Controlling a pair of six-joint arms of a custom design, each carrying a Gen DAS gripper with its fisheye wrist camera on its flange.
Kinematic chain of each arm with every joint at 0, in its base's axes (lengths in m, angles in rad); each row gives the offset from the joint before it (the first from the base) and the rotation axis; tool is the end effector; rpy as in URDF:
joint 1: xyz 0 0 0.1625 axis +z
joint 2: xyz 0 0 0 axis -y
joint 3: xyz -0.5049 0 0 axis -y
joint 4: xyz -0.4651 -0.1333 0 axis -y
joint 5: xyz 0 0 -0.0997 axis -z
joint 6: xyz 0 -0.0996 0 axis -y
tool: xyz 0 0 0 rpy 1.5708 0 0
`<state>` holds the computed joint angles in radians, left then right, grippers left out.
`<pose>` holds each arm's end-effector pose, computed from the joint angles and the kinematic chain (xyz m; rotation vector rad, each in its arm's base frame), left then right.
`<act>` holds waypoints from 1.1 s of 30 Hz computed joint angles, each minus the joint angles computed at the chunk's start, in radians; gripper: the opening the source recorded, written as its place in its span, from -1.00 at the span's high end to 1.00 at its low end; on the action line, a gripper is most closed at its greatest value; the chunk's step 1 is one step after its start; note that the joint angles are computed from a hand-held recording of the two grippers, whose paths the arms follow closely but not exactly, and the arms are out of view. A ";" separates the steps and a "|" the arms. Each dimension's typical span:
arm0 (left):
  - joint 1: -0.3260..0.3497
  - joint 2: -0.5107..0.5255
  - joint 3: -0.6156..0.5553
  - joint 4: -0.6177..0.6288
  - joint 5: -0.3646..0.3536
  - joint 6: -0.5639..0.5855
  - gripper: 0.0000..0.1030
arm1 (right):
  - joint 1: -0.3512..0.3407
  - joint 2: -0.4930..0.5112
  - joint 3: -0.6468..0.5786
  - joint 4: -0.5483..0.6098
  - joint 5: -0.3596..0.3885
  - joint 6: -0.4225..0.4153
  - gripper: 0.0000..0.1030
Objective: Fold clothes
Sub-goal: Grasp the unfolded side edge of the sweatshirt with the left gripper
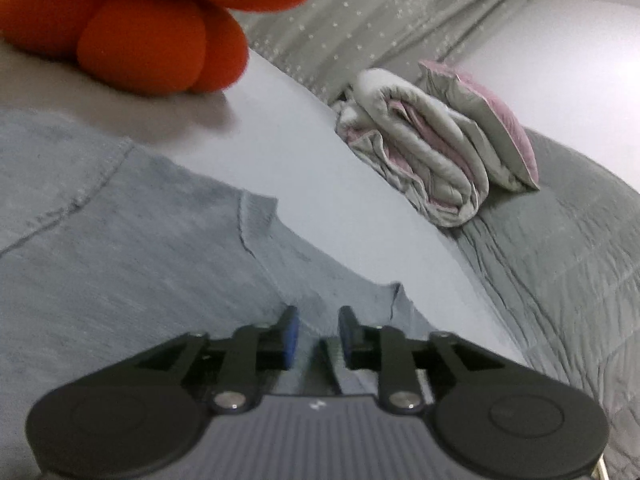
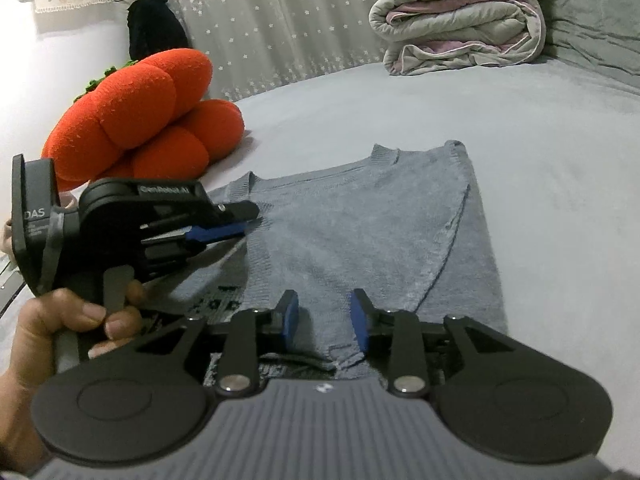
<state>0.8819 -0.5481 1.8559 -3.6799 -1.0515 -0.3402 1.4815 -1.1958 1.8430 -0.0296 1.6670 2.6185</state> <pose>-0.2933 -0.6437 -0.0121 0.1729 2.7723 -1.3786 0.0716 -0.5878 0.2132 0.4791 -2.4641 1.1990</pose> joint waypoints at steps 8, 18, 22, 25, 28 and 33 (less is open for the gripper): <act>-0.042 -0.058 0.058 0.063 0.157 -0.003 0.13 | -0.009 -0.001 -0.004 0.017 -0.032 0.008 0.16; -0.100 -0.224 0.233 0.187 0.457 -0.103 -0.04 | -0.019 0.000 -0.010 0.036 -0.063 0.022 0.09; -0.111 -0.291 0.286 0.275 0.555 -0.186 -0.05 | -0.020 0.000 -0.011 0.038 -0.066 0.022 0.07; -0.111 -0.329 0.315 0.340 0.622 -0.260 -0.06 | -0.021 0.000 -0.010 0.039 -0.068 0.022 0.06; -0.107 -0.369 0.337 0.501 0.720 -0.423 -0.02 | -0.023 -0.001 -0.011 0.041 -0.072 0.021 0.05; -0.075 -0.348 0.340 0.317 0.711 -0.299 -0.01 | -0.024 -0.001 -0.010 0.040 -0.074 0.020 0.05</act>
<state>0.8072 -0.8960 2.1958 -3.3627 -0.3400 -0.6393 1.4578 -1.1964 1.8331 0.0106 1.5934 2.6387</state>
